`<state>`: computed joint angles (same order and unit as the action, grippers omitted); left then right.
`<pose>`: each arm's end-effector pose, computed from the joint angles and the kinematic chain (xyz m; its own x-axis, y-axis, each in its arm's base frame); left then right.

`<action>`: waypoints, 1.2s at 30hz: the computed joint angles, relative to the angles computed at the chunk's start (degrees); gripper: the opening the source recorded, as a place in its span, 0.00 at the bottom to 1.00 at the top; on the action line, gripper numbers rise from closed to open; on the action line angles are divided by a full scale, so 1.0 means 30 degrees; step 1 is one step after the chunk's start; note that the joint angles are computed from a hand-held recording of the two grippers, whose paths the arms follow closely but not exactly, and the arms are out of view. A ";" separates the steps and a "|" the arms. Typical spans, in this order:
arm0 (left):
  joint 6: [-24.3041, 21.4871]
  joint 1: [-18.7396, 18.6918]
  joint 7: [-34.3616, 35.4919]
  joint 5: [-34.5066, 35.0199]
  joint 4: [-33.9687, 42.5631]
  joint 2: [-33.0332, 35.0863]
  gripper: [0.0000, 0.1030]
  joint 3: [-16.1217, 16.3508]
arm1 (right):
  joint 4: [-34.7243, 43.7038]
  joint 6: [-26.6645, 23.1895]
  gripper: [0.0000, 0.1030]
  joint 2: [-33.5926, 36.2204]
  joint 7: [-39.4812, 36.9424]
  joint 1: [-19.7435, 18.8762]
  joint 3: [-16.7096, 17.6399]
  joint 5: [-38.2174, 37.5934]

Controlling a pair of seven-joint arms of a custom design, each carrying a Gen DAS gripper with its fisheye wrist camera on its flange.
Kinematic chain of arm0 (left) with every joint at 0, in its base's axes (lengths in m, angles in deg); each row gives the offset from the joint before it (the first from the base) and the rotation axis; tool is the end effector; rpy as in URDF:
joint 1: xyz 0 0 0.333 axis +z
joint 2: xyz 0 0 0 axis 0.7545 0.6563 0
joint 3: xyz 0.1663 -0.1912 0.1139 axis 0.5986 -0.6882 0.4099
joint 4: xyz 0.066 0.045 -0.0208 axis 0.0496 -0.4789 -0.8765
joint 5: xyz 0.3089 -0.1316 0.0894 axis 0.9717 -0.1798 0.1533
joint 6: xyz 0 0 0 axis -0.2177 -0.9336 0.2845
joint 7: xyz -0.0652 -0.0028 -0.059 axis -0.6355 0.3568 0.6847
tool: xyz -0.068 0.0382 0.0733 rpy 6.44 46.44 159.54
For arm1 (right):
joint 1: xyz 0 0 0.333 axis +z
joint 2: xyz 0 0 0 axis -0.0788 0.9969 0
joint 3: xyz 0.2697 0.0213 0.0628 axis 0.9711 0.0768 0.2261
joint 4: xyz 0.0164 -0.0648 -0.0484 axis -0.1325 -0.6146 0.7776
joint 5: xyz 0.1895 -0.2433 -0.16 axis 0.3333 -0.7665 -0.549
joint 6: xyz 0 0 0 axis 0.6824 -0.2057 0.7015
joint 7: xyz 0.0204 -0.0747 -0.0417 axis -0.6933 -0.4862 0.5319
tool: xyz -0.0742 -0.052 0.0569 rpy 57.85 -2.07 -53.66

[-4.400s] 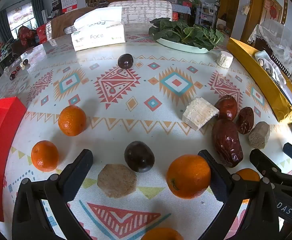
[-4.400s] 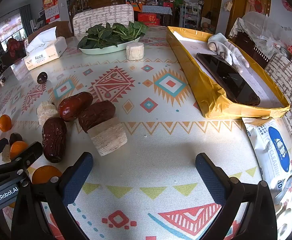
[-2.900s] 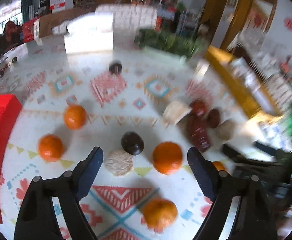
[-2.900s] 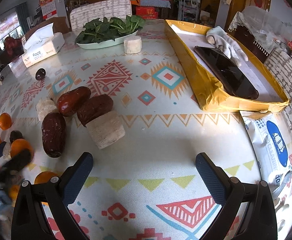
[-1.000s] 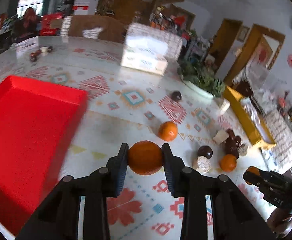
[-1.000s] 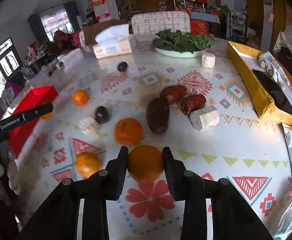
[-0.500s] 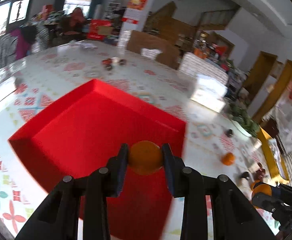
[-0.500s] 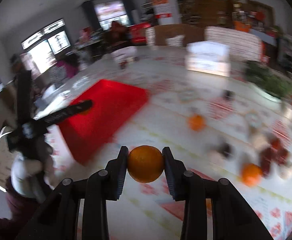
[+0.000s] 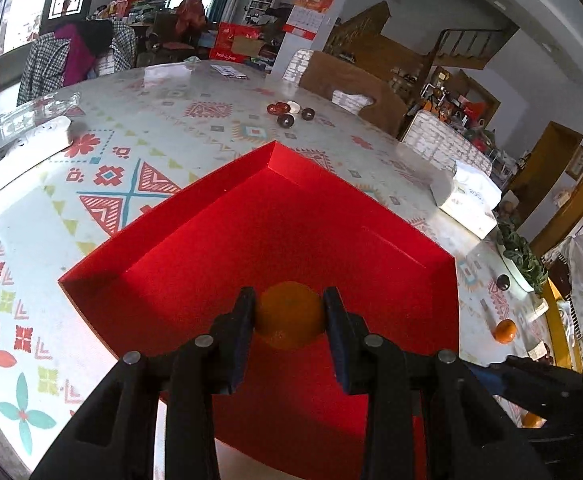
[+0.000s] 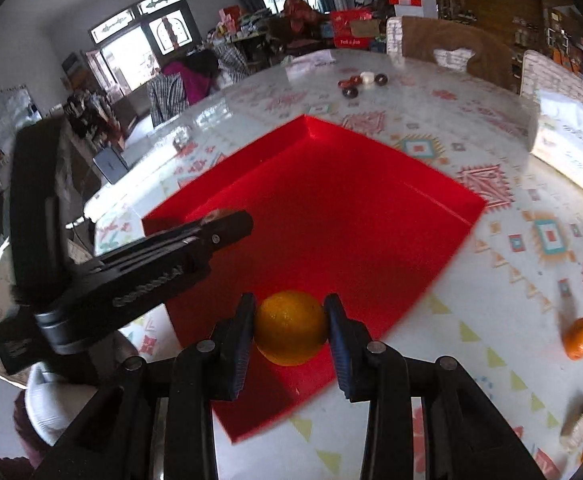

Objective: Organize fruits
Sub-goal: 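Carry both oranges over the red tray and open both tools to drop them, then grasp another orange with the left tool while the right tool grasps an orange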

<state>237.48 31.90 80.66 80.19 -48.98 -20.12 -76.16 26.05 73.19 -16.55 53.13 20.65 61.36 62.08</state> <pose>0.6563 -0.2244 0.2852 -0.0174 -0.9388 0.3440 -0.7132 -0.2295 -0.6624 0.6597 0.3709 0.2968 0.4283 -0.8710 -0.2405 -0.7725 -0.2149 -0.5975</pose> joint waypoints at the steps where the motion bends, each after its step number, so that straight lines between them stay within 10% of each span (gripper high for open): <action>1: 0.0064 0.0128 0.0021 -0.0013 -0.0061 -0.0017 0.32 -0.0118 | 0.0511 -0.0279 0.37 0.0297 0.0132 0.0118 -0.0165 -0.0117; 11: 0.1447 0.0454 -0.0131 -0.0672 -0.1564 -0.1030 0.47 -0.0459 | -0.0330 0.0794 0.61 -0.0116 0.0884 0.0696 -0.0914 -0.0983; 23: 0.3266 -0.1166 0.0745 -0.1128 -0.3810 -0.3274 0.59 0.0136 | -1.3697 0.9057 0.63 -0.8324 0.2597 -0.0656 -0.1058 -0.0798; 27: 0.3607 -0.1835 0.1619 -0.1163 -0.4029 -0.3614 0.65 -0.0031 | -1.8690 1.1841 0.64 -1.1374 0.4098 -0.0608 -0.2347 -0.0402; 33: 0.2878 -0.2233 0.2869 -0.0626 -0.3376 -0.3352 0.65 -0.1083 | -2.5263 1.4198 0.66 -1.5049 0.3009 0.4252 -0.8680 0.4093; 36: 0.2236 -0.1789 0.3423 -0.0033 -0.2529 -0.2712 0.65 -0.2456 | -2.7335 1.4432 0.67 -1.6298 0.2435 0.3637 -0.8710 0.5427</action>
<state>244.19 26.53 90.93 80.09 -56.57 -28.26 -83.53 -55.96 116.49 -65.45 60.44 31.56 35.23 78.36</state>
